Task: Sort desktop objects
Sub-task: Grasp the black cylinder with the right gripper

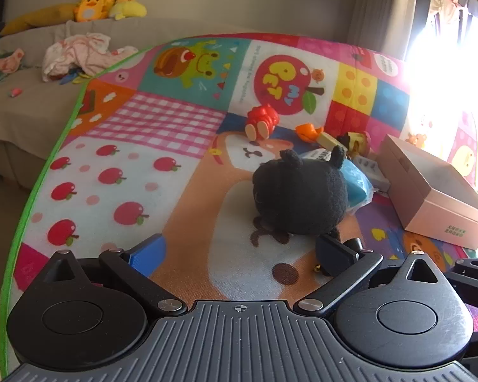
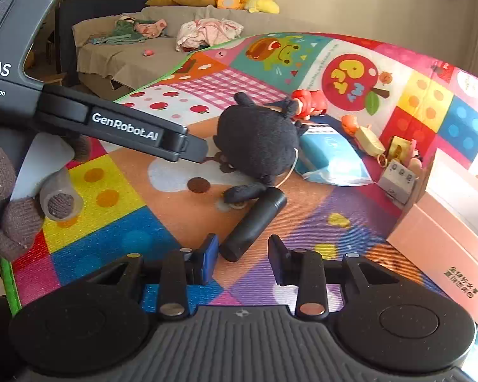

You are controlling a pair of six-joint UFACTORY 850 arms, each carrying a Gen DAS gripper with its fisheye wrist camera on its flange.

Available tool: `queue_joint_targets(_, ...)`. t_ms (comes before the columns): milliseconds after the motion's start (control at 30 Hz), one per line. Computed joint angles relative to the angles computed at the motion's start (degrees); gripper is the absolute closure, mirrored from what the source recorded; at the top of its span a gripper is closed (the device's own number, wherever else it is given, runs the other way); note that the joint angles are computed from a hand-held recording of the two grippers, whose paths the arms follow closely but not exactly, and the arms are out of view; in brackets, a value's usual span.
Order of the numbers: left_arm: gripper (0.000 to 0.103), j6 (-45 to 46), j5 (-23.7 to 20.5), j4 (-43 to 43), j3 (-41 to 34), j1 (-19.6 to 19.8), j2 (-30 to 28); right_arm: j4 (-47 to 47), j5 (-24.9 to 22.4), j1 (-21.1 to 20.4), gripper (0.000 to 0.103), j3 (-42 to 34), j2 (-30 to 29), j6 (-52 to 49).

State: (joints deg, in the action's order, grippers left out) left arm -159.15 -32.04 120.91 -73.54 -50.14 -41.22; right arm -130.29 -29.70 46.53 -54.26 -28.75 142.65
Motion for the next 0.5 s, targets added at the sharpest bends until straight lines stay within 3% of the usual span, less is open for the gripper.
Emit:
queue_joint_targets(167, 0.000, -1.52, 0.80, 1.19, -0.27, 0.16, -0.41, 2.86, 0.47, -1.12, 0.069, -0.44, 0.54, -1.29)
queue_joint_targets(433, 0.000, -1.40, 1.10, 1.41, -0.50, -0.10, -0.47, -0.33, 7.20, -5.00, 0.069, -7.25, -4.13, 7.42)
queue_joint_targets(500, 0.000, -1.39, 1.00, 1.33, -0.54, -0.12, -0.40, 0.37, 7.01, -5.08, 0.078, -7.49, -4.27, 5.92)
